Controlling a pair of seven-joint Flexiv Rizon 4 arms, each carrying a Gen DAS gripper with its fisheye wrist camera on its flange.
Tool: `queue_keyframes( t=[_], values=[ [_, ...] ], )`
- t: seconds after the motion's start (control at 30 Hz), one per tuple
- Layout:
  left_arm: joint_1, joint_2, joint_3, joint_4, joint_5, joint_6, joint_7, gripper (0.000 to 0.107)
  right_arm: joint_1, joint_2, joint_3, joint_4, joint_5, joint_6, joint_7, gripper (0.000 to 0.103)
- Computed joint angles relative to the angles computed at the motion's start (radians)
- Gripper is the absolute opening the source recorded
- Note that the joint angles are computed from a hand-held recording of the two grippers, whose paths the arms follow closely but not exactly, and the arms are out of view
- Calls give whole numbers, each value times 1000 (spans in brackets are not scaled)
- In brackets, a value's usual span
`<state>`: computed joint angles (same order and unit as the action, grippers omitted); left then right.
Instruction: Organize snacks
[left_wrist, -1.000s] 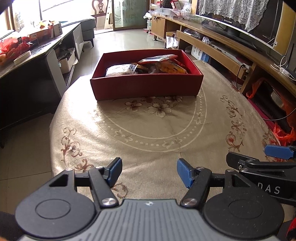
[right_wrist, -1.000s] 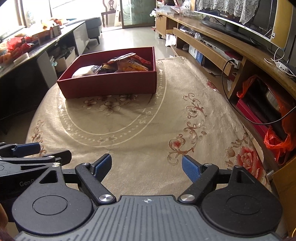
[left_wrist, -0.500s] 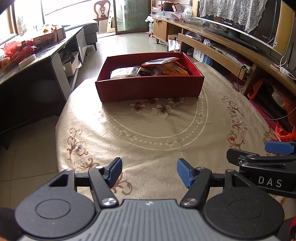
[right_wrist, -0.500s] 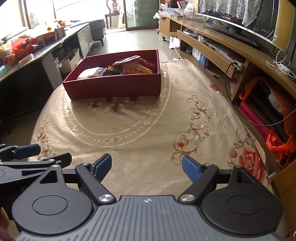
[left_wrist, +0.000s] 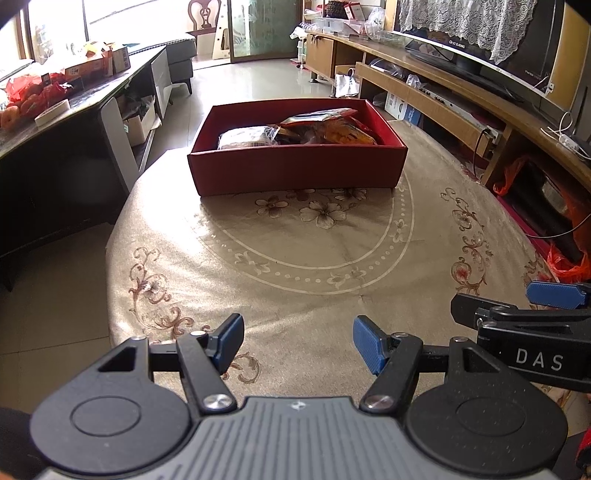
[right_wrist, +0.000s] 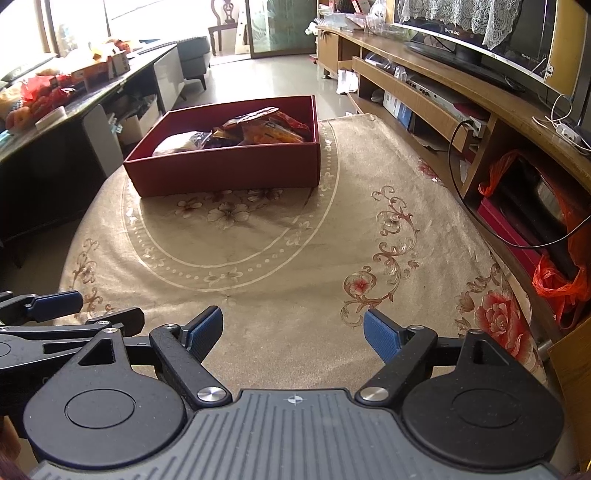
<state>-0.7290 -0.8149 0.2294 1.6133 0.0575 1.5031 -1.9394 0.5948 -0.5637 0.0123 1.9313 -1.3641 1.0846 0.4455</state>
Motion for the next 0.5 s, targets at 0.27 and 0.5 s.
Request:
queue_keyframes(
  t=[0.27, 0.5],
  values=[
    [-10, -7, 14, 4, -2, 30, -15, 62, -2, -2, -1, 0, -7, 9, 4, 88],
    [-47, -17, 65, 8, -14, 65, -24, 63, -4, -4, -1, 0, -11, 12, 4, 88]
  ],
)
